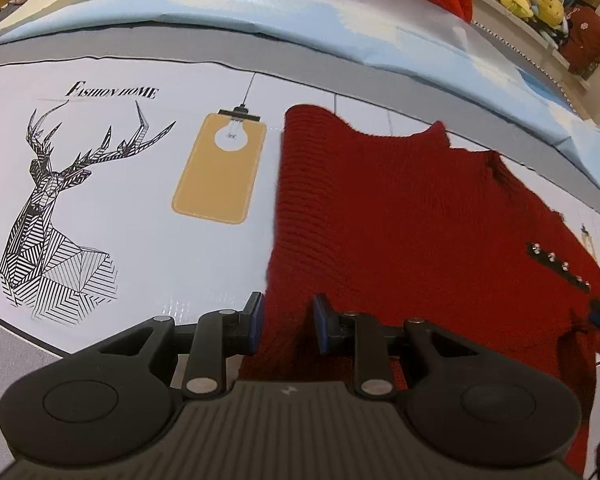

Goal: Fold small clothes

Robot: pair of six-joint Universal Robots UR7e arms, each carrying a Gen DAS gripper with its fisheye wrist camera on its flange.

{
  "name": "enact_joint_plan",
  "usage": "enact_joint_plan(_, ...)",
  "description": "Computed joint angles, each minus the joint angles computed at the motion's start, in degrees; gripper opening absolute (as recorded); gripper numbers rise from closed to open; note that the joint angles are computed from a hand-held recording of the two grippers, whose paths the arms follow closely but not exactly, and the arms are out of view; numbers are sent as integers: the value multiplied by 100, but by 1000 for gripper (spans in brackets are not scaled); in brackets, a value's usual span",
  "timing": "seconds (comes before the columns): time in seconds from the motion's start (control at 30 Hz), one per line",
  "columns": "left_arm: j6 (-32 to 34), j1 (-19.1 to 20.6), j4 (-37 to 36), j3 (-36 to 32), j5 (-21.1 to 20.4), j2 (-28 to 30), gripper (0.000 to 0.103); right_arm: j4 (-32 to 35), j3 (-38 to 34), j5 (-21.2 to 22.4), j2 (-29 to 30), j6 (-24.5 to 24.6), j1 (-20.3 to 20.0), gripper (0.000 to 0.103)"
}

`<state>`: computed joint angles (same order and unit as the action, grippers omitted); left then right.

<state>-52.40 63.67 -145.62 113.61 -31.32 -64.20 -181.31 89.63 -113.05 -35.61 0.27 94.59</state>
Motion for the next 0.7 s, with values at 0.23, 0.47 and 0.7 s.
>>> enact_joint_plan(0.23,-301,-96,419,-67,252,16,33,1128,-220,387,-58,197,-131,26)
enact_joint_plan(0.47,-46,22,150,-70,-147,100,34,962,-258,199,-69,27,-80,30)
enact_joint_plan(0.7,387,-244,-333,30,288,117,33,915,-415,141,-144,62,-169,30)
